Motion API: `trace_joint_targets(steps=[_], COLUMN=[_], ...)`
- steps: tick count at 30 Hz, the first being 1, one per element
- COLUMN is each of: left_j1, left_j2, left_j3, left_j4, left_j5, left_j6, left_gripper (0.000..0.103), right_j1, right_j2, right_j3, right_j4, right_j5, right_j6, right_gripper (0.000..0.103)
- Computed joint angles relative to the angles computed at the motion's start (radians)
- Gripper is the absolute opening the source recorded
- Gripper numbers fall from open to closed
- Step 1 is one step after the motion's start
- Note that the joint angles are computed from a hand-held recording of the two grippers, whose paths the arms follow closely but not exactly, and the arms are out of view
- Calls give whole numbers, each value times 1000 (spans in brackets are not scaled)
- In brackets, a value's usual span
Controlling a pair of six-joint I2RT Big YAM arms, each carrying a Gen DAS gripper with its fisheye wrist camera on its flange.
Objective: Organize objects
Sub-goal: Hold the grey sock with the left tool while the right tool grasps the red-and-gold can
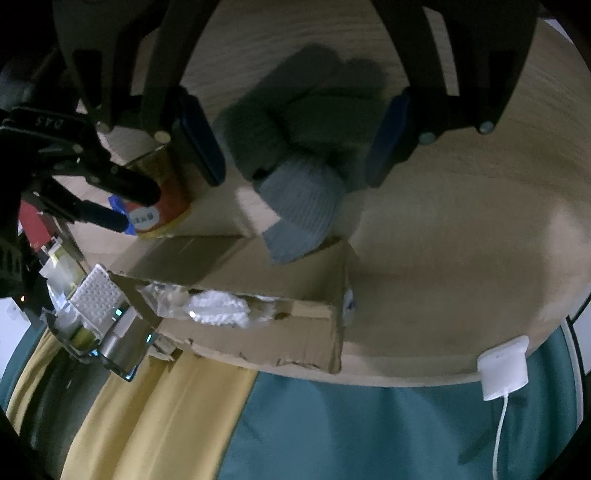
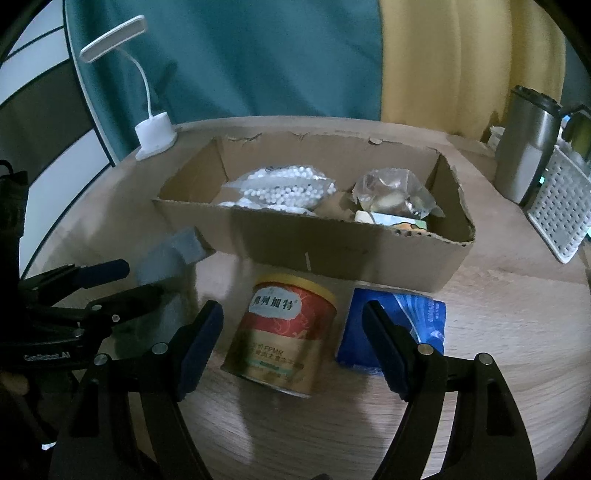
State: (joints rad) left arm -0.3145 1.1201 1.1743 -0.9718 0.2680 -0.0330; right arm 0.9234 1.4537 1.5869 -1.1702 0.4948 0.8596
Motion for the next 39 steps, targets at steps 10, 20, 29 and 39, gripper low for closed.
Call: trace_joint_targets(steps=[10, 20, 29, 39], left_j1=[-24, -60, -76, -75], left_j2=[29, 54, 46, 30], left_j3=[9, 18, 11, 9], left_j4=[-7, -5, 7, 17], left_j5=[-19, -76, -78, -68], left_j6=[1, 17, 37, 34], left_gripper=[79, 78, 58, 48], right_j1=[-13, -27, -37, -34], right_j2=[-1, -4, -3, -4], right_j3=[-16, -32, -42, -46], right_j4=[16, 33, 48, 55], right_j5=[-29, -66, -98, -103], right_j6=[-2, -8, -11, -22], right_gripper=[80, 80, 80, 63])
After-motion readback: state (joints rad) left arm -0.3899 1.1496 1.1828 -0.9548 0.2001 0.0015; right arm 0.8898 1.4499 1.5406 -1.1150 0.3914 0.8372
